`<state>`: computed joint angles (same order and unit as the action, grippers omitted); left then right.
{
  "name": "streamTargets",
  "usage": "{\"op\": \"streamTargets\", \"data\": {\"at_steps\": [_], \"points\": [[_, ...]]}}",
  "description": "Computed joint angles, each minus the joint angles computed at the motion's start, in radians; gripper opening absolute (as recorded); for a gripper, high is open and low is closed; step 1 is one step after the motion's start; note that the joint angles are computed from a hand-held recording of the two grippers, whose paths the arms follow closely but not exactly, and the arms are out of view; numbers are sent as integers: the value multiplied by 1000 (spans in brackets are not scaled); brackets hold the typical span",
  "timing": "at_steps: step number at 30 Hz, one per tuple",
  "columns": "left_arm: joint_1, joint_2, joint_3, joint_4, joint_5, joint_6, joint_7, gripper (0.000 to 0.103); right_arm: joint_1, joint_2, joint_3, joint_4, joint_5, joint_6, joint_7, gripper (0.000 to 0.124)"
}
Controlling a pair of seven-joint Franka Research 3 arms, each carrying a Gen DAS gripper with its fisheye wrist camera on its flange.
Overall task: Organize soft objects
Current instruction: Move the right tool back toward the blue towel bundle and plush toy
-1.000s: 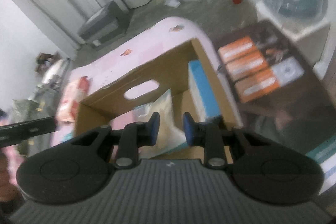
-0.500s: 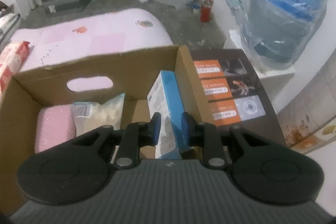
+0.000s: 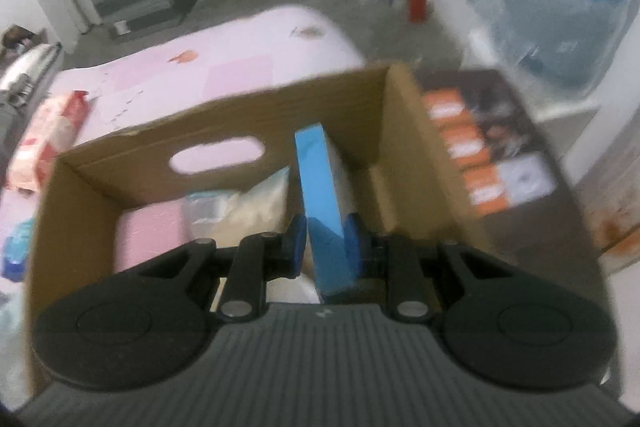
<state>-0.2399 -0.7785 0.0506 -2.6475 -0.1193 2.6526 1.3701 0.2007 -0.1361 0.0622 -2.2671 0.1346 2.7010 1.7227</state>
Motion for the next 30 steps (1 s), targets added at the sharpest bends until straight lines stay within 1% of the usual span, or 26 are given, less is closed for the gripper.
{"op": "streamTargets", "data": {"at_steps": [1, 4, 8, 10, 12, 15, 17, 18, 23, 24, 26, 27, 28, 30], "points": [[-1, 1, 1, -2, -1, 0, 1, 48, 7, 2, -5, -1, 28, 2, -21, 20], [0, -2, 1, -8, -3, -2, 1, 48, 6, 12, 7, 5, -7, -6, -4, 20], [1, -2, 3, -11, -5, -2, 4, 49, -6, 23, 31, 13, -165, -36, 82, 20], [2, -2, 3, -13, -6, 0, 5, 50, -9, 23, 35, 12, -228, -38, 119, 20], [5, -2, 2, -17, -5, 1, 3, 50, -19, 28, 43, 12, -327, -42, 177, 21], [7, -11, 1, -24, -1, -10, 6, 53, -11, 30, 33, 1, -339, -35, 181, 23], [17, -27, -6, -32, 9, -21, 4, 57, -9, 21, 35, -10, -365, -28, 196, 23], [24, -39, -12, -38, 16, -27, 1, 58, -6, 16, 33, -15, -356, -21, 191, 25], [50, -126, -19, -72, 50, -58, -7, 71, 15, -53, 10, -59, -178, 5, 131, 28], [59, -150, -22, -80, 61, -69, -11, 72, 28, -78, 0, -76, -112, 16, 101, 30], [80, -204, -26, -95, 84, -99, -19, 78, 67, -137, -26, -114, 41, 32, 30, 33], [91, -231, -26, -102, 96, -116, -21, 79, 97, -173, -44, -135, 132, 36, -16, 36], [105, -264, -25, -111, 109, -136, -25, 81, 132, -209, -66, -155, 226, 40, -69, 41], [130, -318, -23, -123, 132, -174, -32, 84, 194, -273, -96, -188, 380, 42, -153, 47]]}}
